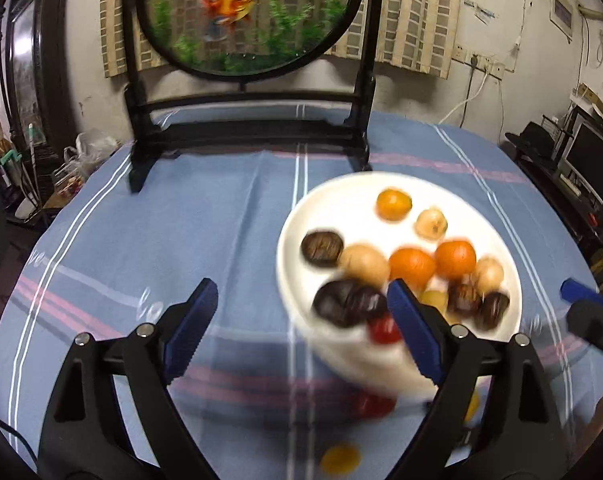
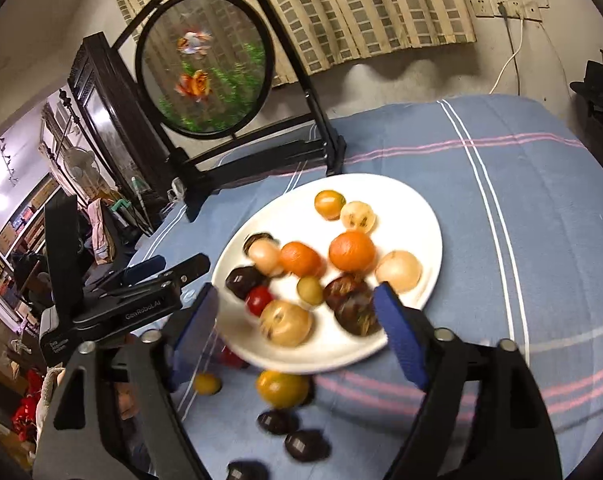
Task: Organize fruits
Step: 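Move the left gripper back and grasp a small yellow fruit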
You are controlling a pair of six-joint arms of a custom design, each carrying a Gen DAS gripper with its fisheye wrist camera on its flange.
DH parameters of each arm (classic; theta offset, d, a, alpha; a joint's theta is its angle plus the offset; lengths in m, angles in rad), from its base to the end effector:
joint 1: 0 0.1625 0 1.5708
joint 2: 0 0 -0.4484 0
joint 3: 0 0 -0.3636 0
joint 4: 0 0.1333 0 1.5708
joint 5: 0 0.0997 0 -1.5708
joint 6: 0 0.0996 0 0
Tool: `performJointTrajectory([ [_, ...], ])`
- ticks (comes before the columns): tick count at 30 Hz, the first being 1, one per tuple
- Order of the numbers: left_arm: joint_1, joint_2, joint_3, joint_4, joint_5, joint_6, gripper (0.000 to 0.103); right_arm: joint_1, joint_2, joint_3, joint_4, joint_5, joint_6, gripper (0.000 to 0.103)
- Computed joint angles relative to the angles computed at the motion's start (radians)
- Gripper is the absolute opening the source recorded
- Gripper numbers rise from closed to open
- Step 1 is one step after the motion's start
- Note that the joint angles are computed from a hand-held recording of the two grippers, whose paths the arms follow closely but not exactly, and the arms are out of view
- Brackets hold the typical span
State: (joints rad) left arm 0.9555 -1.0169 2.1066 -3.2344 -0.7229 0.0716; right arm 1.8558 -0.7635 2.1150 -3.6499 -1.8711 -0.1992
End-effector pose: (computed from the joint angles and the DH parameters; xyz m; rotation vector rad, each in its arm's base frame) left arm -0.1324 -0.5476 0.2203 0.4878 2.2769 -0.9358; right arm 0.2517 -0.4898 0.1129 0.4950 -2.6517 1.0419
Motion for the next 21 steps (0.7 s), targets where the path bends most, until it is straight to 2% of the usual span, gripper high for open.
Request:
performJointTrajectory([
  [6,-0.045,-0.067,0.179,-0.063,0.048,-0.025,0.09,0.006,0.008,0.13,-0.12,-0.031,0.004,0.087],
  [10,-0.09,-0.055,0.268,-0.099,0.148,-0.023,0.091,-0.013,0.01,0.198,-0.185,-0.045,0.041,0.087],
  [14,-0.092,-0.051,0.283,-0.096,0.141,-0.021,0.091,-0.022,0.005,0.209,-0.219,-0.05,0.052,0.087],
  [21,-0.075,-0.028,0.269,-0.05,0.128,-0.026,0.091,-0.031,0.002,0.199,-0.164,-0.062,0.077,0.087],
])
